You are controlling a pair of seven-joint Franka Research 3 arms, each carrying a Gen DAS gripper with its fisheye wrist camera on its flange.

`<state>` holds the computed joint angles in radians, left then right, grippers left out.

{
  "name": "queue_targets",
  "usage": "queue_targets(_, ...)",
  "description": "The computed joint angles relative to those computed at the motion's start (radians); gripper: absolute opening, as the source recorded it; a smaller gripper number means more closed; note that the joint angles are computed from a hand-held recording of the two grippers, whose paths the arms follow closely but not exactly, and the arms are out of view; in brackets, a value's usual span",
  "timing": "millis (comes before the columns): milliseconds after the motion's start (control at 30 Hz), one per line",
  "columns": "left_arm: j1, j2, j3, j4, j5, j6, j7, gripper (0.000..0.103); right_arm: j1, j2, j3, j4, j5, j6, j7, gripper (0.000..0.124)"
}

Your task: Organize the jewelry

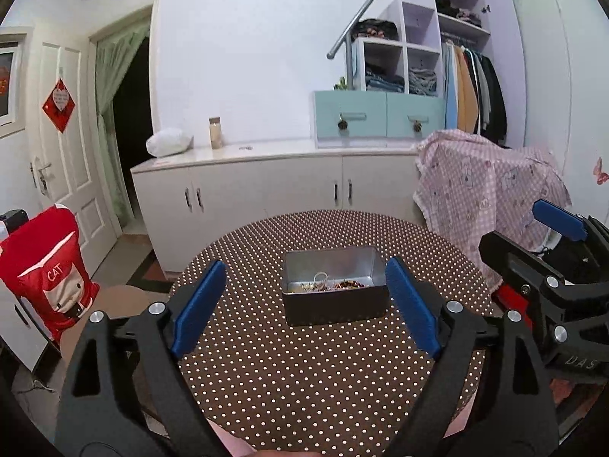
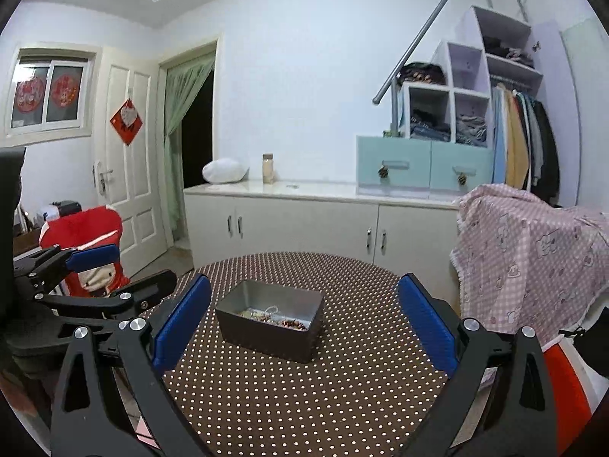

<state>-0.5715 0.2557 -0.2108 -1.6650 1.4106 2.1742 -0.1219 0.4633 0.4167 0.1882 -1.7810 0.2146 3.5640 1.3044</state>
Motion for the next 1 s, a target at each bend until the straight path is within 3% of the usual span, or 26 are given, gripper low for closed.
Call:
queue_targets(400,-0.025,-0.002,-0.012,-0.008,0.036,-0.064,-0.068,0.089,0.066,-0.008,-0.038,-0.053,0.135,0.138,-0.058,0.095)
queue_targets(833,-0.046,0.016,-0.012,0.001,0.029,-0.112,-0.085,0.089,0.081,-0.005,-0.033,-0.067,0.209,0.161,-0.083,0.095)
queue_targets(1000,-0.043,0.014,-0.01,-0.001,0.024,-0.09,-0.079,0.089,0.087,-0.006,-0.037,-0.069,0.22,0.163,-0.094,0.095)
